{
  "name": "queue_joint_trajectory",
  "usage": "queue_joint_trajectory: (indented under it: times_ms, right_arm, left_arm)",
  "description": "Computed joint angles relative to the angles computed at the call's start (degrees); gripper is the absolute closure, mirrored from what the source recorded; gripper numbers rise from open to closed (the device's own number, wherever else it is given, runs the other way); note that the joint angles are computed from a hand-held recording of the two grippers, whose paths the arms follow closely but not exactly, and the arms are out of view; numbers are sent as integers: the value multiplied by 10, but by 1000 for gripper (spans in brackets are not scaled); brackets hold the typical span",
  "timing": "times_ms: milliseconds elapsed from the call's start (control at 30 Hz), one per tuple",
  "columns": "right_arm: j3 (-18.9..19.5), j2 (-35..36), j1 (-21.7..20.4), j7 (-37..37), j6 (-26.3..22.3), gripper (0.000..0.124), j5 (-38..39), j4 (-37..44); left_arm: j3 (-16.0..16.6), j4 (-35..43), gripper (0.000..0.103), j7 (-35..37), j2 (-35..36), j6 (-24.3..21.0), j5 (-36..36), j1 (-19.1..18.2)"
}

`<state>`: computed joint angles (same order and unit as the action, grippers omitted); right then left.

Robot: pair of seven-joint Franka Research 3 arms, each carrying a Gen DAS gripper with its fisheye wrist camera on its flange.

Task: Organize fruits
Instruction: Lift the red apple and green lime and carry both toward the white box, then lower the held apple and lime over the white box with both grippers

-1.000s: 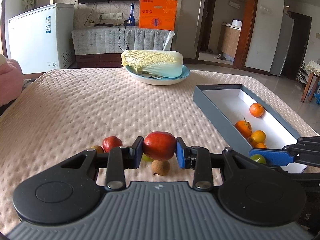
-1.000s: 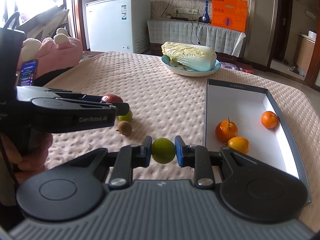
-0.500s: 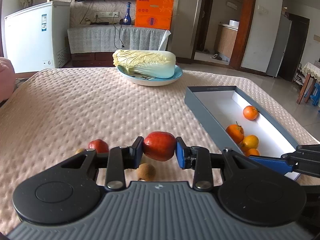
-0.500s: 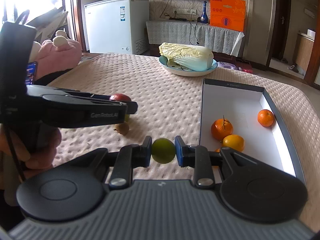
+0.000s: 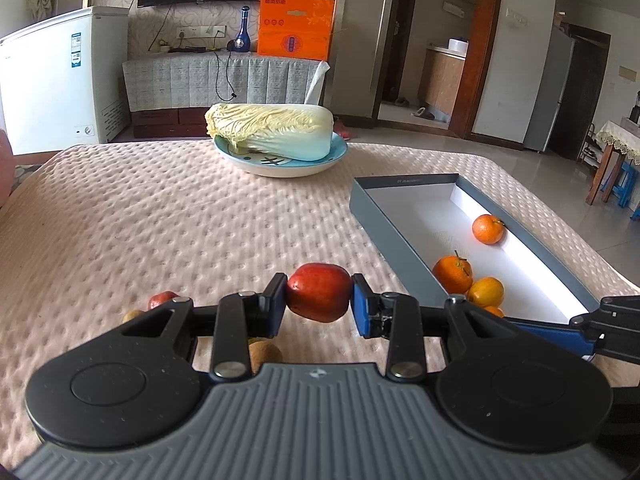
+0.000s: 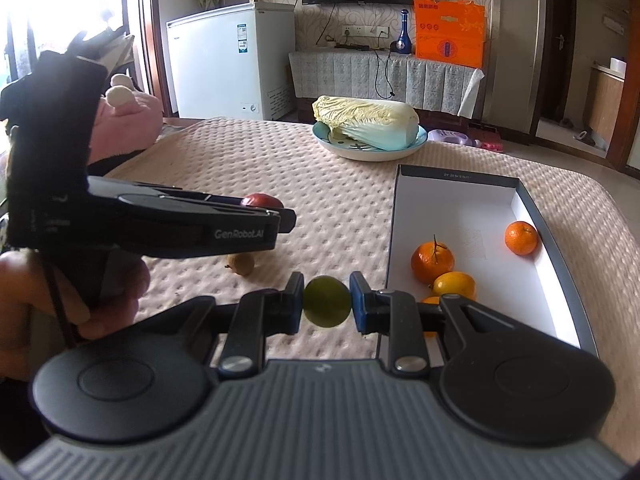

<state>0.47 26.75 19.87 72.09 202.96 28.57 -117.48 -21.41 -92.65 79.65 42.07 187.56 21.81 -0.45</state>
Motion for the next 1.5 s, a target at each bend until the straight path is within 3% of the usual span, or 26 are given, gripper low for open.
queue_joint_trajectory:
  times_ms: [1133, 1500]
  right_arm:
    - [25, -9, -33, 31, 15, 96, -47, -19]
    - [18, -6, -26, 26, 13, 96, -42, -13]
  left_arm:
    - [-42, 78, 64, 61, 53, -41, -27, -2]
    - [-60, 82, 64, 90, 59, -45, -44, 5]
